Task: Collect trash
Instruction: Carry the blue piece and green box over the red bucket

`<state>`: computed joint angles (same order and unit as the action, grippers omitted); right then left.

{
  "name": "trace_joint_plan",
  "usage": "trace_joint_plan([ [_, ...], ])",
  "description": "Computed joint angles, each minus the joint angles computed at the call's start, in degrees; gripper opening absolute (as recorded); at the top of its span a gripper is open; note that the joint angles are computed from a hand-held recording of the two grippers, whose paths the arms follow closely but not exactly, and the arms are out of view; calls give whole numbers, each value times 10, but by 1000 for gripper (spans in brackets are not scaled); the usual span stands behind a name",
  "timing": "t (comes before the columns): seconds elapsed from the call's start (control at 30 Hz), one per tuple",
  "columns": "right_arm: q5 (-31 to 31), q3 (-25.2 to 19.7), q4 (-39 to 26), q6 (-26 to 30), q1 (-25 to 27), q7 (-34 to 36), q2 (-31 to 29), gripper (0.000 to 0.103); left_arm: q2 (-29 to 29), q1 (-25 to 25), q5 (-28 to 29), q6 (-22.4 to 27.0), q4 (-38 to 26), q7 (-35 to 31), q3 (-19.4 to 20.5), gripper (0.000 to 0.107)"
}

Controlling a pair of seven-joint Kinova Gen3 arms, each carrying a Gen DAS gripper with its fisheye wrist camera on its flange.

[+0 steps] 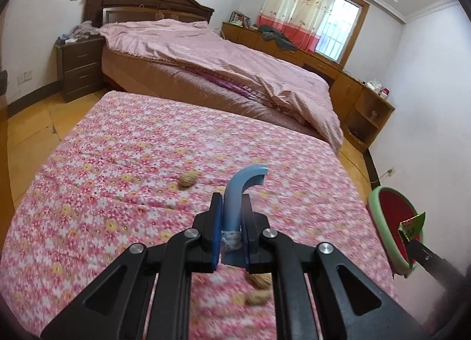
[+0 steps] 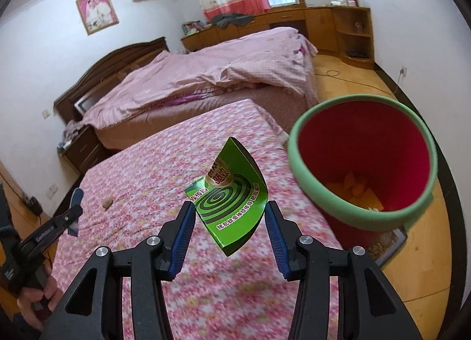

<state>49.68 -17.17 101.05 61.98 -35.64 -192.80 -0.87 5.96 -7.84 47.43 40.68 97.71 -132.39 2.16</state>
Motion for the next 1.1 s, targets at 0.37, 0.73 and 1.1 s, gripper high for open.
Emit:
trace_joint_plan([
  [0.37,17,-49,59,34,23,-77,-75,50,-46,44,-2,36,11,-7,1,10],
  [0.73,-15,-75,122,9,101,-102,-154,50,-38,112,-48,70,-21,36,30,10],
  [1.1,-54,-64,169,-48,186,-69,-209,50,18,197,-133,55,-88,117,82,10],
])
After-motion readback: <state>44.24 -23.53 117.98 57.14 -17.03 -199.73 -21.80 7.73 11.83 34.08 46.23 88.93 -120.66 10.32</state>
